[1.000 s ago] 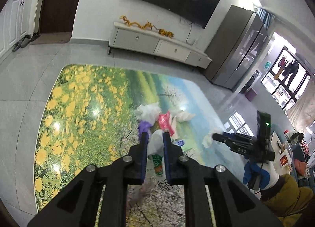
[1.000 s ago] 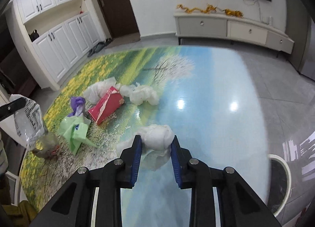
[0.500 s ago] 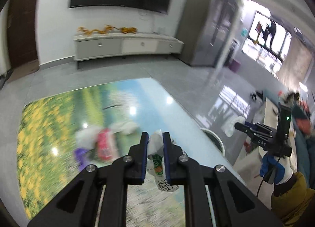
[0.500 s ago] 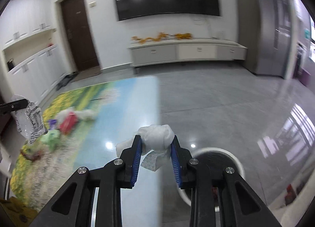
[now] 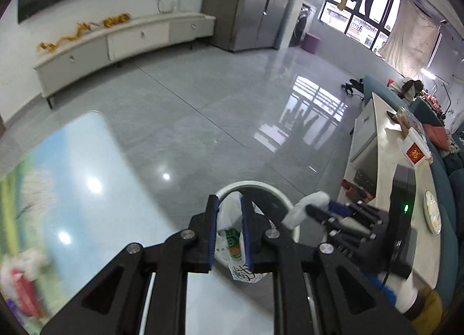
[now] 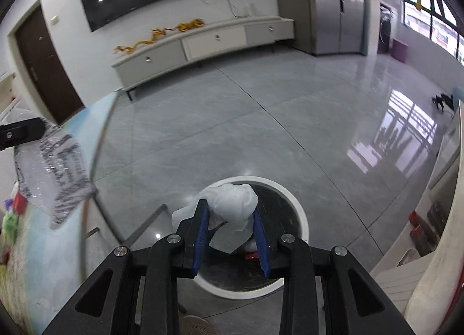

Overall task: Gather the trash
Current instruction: 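Carry the white bag and tissue over the bin and open both tools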

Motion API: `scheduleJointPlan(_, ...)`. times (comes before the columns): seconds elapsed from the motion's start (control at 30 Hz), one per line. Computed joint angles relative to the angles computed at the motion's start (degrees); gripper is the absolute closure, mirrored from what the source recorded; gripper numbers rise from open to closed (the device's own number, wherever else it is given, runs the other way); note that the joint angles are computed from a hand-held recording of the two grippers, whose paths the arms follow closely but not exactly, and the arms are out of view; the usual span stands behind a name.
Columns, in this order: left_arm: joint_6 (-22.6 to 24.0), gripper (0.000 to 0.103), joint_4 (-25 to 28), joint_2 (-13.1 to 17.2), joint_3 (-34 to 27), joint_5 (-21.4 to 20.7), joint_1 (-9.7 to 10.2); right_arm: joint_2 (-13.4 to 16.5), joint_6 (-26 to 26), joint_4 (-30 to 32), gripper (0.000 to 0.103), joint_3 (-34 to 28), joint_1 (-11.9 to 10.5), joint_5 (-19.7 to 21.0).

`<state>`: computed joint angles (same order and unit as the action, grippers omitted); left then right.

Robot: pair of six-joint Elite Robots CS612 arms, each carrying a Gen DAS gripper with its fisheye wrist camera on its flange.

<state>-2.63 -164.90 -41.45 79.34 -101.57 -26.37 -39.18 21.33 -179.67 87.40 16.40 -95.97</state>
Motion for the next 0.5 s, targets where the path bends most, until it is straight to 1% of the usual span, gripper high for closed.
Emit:
scheduleJointPlan(0.03, -0.2, 0.083, 0.9, 0.7, -1.0, 0.2, -0.26, 0.3, 0.4, 0.4, 0.071, -0.3, -0.3, 0.0)
scheduleJointPlan(0.1, -0.8, 0.08, 2.0, 1.9, -2.7, 1.1, -0.81, 0.4, 1.0, 1.3, 0.056, -0.5, -0.6, -0.6)
scheduleJointPlan(0.17, -1.5, 0.075, 2.7, 2.4, -3.5, 0.5, -0.85, 0.7, 1.4, 1.8, 0.053, -0.8, -0.8, -1.0)
scheduleJointPlan(0.2, -1.7, 0.068, 2.6, 2.4, -3.5, 0.2, -0.73, 0.7, 1.6, 2.0, 0.052, -0.9, -0.8, -1.0)
scheduleJointPlan(0.23, -1.7, 0.064, 2.3, 2.4, -3.4, 0.0, -0.61, 0.7, 1.9, 1.9, 0.052, -0.8, -0.9, -1.1)
scheduleJointPlan(0.27, -1.2, 0.064, 1.8, 2.1, -2.9, 0.4, -0.53, 0.6, 2.1, 1.8, 0.052, -0.7, -0.8, -1.2)
scheduleJointPlan(0.33, -0.5, 0.064, 1.0, 1.2, -1.6, 2.8, -0.66, 0.4, 2.4, 1.3, 0.052, -0.6, -0.7, -1.2)
scheduleJointPlan(0.4, -0.1, 0.064, -2.5, -0.1, 0.9, 5.8, -0.66, 0.1, 2.3, 0.5, 0.052, -0.5, -0.3, -1.3)
scheduleJointPlan(0.5, 1.6, 0.064, -8.6, -1.9, 4.6, 11.9, -0.92, -0.4, 1.1, -2.1, 0.052, -0.5, 0.6, -1.4)
